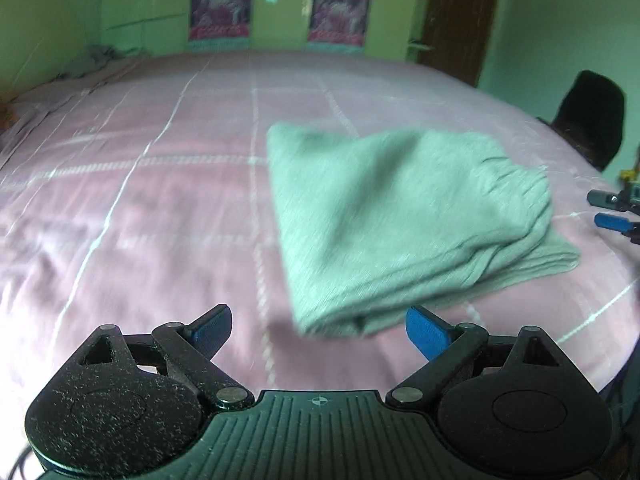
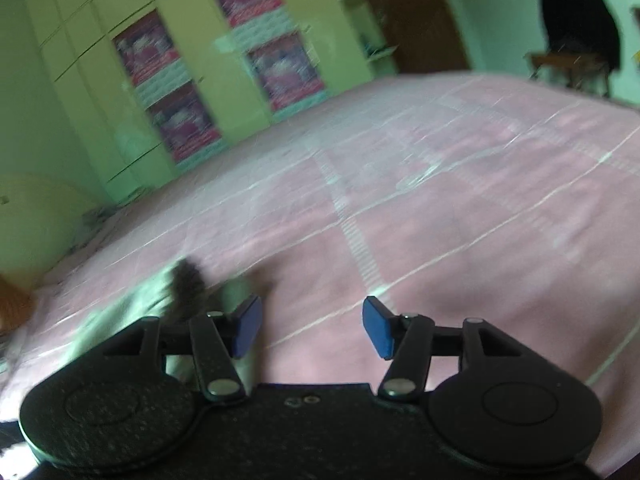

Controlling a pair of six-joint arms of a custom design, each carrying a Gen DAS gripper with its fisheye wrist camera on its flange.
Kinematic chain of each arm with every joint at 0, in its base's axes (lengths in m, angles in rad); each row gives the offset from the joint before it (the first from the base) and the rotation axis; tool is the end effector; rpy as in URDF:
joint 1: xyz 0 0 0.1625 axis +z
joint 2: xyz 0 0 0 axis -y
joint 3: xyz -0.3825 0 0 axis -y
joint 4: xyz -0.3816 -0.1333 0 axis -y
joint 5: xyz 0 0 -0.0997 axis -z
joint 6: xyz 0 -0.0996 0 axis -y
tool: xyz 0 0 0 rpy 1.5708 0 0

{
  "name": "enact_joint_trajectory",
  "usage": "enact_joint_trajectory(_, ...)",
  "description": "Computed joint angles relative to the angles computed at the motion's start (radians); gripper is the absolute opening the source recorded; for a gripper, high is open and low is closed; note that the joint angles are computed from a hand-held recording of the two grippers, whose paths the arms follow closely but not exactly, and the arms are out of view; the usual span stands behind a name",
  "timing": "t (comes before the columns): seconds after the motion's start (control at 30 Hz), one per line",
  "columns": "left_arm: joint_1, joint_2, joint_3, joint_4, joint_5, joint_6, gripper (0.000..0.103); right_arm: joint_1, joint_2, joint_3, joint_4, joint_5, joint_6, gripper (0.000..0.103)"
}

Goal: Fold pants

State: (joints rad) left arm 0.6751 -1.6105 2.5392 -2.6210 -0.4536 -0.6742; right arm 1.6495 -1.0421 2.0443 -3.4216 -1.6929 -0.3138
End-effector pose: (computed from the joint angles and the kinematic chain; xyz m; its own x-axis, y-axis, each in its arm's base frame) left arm -0.1087 -0.3724 0.2079 -0.7641 -0.1732 -0.6214 0.3813 0.6557 -0.6517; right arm 0.1631 -0.5273 0.1807 -0.9320 -0.1910 0.3082 -0.3571 0.6308 -0.6889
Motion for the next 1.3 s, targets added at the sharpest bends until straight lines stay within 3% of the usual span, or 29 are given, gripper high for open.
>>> enact_joint_trajectory(0.13,0.012,0.051,-0.003,-0.055,0.019,0.008,0.093,0.033,0.012,0.002,0.082,0.037,-0.007,0.063)
enact_joint_trajectory(0.2,0.024,0.067,-0.020,0.013,0.023,-0.036,0.093,0.047,0.016,-0.002,0.110,0.051,0.006,0.063)
enact_joint_trajectory(0.3,0.047,0.117,-0.046,0.004,0.072,-0.026,0.093,0.068,0.023,-0.008,0.135,0.045,0.028,0.063)
enact_joint_trajectory(0.43,0.076,0.127,-0.051,-0.036,0.068,-0.032,0.093,0.087,0.050,-0.028,0.178,0.038,0.085,0.063)
enact_joint_trajectory(0.53,0.112,0.169,-0.063,-0.100,0.079,0.003,0.093,0.107,0.090,-0.065,0.220,0.026,0.110,0.069)
enact_joint_trajectory(0.7,0.121,0.219,-0.082,-0.103,0.101,0.040,0.093,0.157,0.167,-0.144,0.281,-0.074,0.178,0.074)
enact_joint_trajectory(0.77,0.120,0.227,-0.079,-0.126,0.117,0.039,0.093,0.182,0.196,-0.168,0.273,-0.125,0.160,0.042)
enact_joint_trajectory(0.8,0.117,0.229,-0.078,-0.126,0.126,0.033,0.093,0.187,0.197,-0.169,0.266,-0.118,0.145,0.040)
enact_joint_trajectory(0.93,0.090,0.246,-0.063,-0.166,0.160,0.051,0.090,0.173,0.113,-0.078,0.123,0.092,0.052,0.038)
enact_joint_trajectory(1.03,0.089,0.274,-0.074,-0.165,0.166,0.064,0.090,0.149,0.064,-0.024,0.062,0.108,0.042,0.038)
enact_joint_trajectory(1.1,0.088,0.286,-0.079,-0.166,0.177,0.053,0.089,0.123,0.069,-0.048,0.163,0.019,0.112,0.038)
enact_joint_trajectory(1.17,0.076,0.285,-0.061,-0.229,0.191,0.061,0.089,0.087,0.077,-0.065,0.267,0.003,0.165,0.038)
enact_joint_trajectory(1.3,0.095,0.260,-0.049,-0.280,0.151,0.054,0.090,0.056,0.038,-0.003,0.198,0.143,0.147,0.038)
